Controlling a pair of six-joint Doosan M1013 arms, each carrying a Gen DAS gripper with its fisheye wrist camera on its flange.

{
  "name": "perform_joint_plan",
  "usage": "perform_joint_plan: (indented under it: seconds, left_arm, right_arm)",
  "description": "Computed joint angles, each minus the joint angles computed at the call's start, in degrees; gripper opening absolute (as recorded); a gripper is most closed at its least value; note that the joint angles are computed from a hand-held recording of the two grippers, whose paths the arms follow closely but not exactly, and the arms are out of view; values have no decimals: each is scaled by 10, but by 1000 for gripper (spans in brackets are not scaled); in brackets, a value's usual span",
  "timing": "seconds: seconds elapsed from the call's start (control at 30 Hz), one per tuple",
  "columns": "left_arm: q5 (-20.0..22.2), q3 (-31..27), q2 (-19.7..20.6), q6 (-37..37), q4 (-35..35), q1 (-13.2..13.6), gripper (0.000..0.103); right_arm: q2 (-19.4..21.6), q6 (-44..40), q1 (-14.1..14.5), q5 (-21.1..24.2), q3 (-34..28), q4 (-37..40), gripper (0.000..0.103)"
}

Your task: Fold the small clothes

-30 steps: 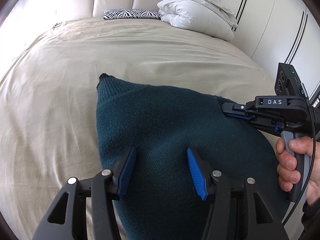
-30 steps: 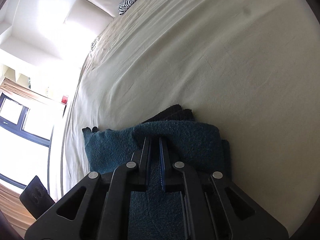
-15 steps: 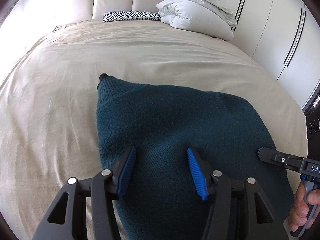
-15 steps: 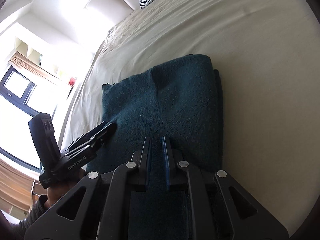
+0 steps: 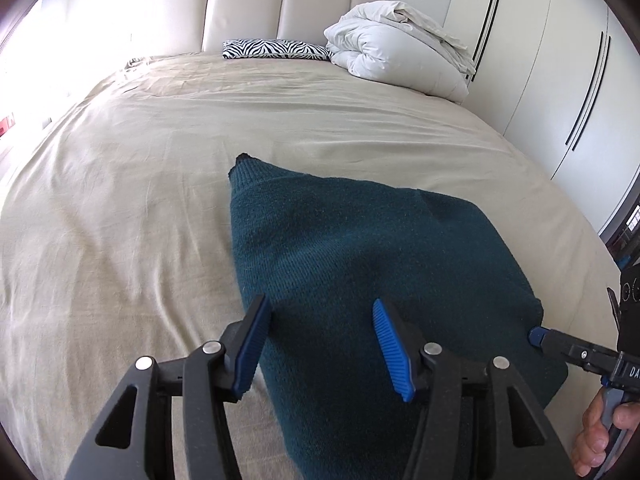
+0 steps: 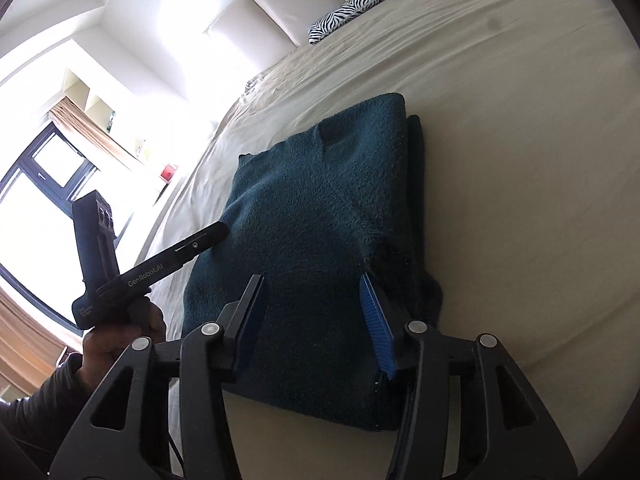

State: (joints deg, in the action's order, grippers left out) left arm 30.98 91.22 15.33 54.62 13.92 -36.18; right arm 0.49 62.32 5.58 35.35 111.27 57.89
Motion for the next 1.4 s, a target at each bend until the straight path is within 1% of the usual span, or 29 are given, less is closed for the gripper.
perform_joint_plan:
  seconds: [0.03,0.07,0.1,0.13,0.17,0.2,0.23,0.27,0.3,0.37,0.4,0.43,0.47,0.5,0.6,0.7,0.73,0.77,0.8,0.83,0.87,0.93,0.97,1.0,1.03,1.13,1.2,1.27,1.4]
  left_arm:
    - [-5,10,-11,-25,22,-2,57]
    - [-12,22,-22,-58,50,-5,59]
    - [-16,31,-32,-84,65,-6,61]
    - [-20,41,-41,-105,72,-6,67]
    - [-24,48,-48,-120,73,-4,74]
    - [-22,51,-52,-120,62,0,76]
    - [-17,51,-52,-99,29,5,77]
    - [-14,49,-50,-65,-21,13,77]
    - [-11,48,-48,-33,-69,21,77]
    - [-2,45,-40,33,-175,37,77]
    - [9,40,-33,67,-229,45,77]
    - [20,37,-28,85,-264,50,77]
    - [24,34,-24,103,-287,52,77]
    - [29,30,-20,119,-301,53,77]
    - [55,14,-3,135,-316,56,77]
    - [64,7,9,153,-363,64,84]
    - [64,4,11,156,-366,65,84]
    - [66,1,14,157,-365,64,84]
    - [69,-3,17,161,-366,64,84]
    - [71,-6,19,163,-365,63,81]
    - [73,-9,21,171,-372,63,72]
    - [84,-14,27,193,-400,64,59]
    - [88,-18,27,180,-382,60,56]
    - [93,-23,27,172,-361,56,54]
    - [97,-26,26,163,-340,52,50]
    - [108,-31,19,147,-307,44,39]
    - [118,-31,10,138,-283,40,37]
    - [125,-26,-4,122,-250,33,36]
    - [113,13,-56,110,-211,29,36]
  right_arm:
    - [-4,48,1,5,-6,-30,47]
    - [-9,73,-1,8,-8,-35,47]
    - [-17,68,-5,4,-6,-18,47]
    - [-25,70,-3,-13,-6,-20,50]
    - [-32,85,-2,-27,-7,-43,60]
    - [-36,117,-1,-37,-10,-81,66]
    - [-35,151,-6,-29,-18,-118,71]
    - [-31,180,-9,-17,-25,-145,71]
    - [-25,184,-15,-1,-31,-142,71]
    - [-4,166,-31,51,-46,-106,71]
    - [7,166,-37,73,-52,-91,71]
    - [20,165,-43,97,-60,-76,71]
    - [33,175,-46,116,-68,-75,71]
    - [43,184,-47,124,-73,-73,71]
    - [80,183,-57,171,-93,-44,69]
    - [101,185,-62,198,-113,-34,69]
    - [108,189,-61,209,-122,-40,67]
    - [114,193,-59,217,-130,-48,59]
    - [121,200,-55,227,-142,-66,54]
    - [125,207,-51,235,-149,-87,46]
    - [130,214,-46,239,-158,-106,38]
    - [136,221,-37,242,-168,-130,34]
    - [136,225,-35,238,-170,-138,30]
    - [135,227,-32,234,-170,-146,29]
    - [132,232,-28,227,-170,-159,27]
    - [117,258,-7,203,-170,-222,23]
    - [104,288,14,185,-172,-288,22]
    - [89,316,33,175,-173,-336,22]
    - [56,328,64,163,-164,-367,21]
